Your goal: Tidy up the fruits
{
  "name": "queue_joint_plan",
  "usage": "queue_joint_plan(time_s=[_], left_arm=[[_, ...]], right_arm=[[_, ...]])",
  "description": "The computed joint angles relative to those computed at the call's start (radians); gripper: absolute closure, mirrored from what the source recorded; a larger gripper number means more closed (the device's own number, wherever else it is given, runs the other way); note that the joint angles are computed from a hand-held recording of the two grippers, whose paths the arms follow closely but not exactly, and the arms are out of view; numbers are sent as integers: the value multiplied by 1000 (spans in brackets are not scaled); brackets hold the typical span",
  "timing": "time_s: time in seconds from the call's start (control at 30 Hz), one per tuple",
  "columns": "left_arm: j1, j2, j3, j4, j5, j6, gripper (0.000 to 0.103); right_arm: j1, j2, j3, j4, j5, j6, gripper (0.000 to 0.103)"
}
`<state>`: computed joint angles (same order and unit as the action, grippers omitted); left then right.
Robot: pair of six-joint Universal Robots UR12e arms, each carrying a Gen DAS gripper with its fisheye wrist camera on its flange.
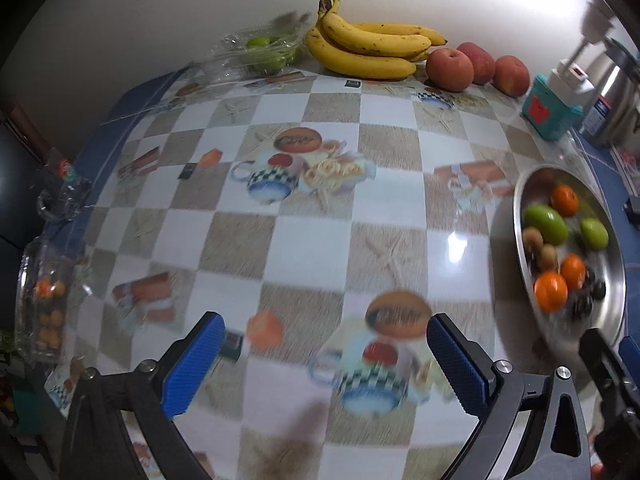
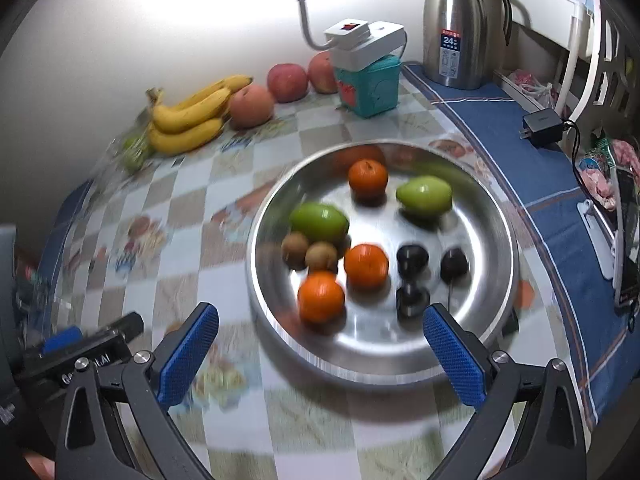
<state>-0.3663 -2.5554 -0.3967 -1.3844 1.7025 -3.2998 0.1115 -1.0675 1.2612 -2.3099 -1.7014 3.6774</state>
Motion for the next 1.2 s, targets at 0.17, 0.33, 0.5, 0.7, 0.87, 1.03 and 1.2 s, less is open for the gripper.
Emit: queue_joint_plan(time_s=[0.17,0.33,0.5,0.7,0.87,1.03,1.2], left_arm=[[-9,108,-206,104,54,33,0],[-7,132,-246,133,40,28,0],[-6,130,-241,133,35,31,0],[-7,131,-242,137,31,40,0],[-8,129,-239,134,32,41,0],[-7,126,-233,127,28,38,0],[-6,126,-232,123,26,35,0]], right_arm=[[2,-27,47,11,40,15,1],[6,-40,65,-4,25,26,1],[8,-40,61,0,19,18,1],[8,-37,57,7,22,10,1],[7,-35,55,10,26,6,1],[6,-35,55,13,31,8,1],[5,-35,55,16,32,8,1]])
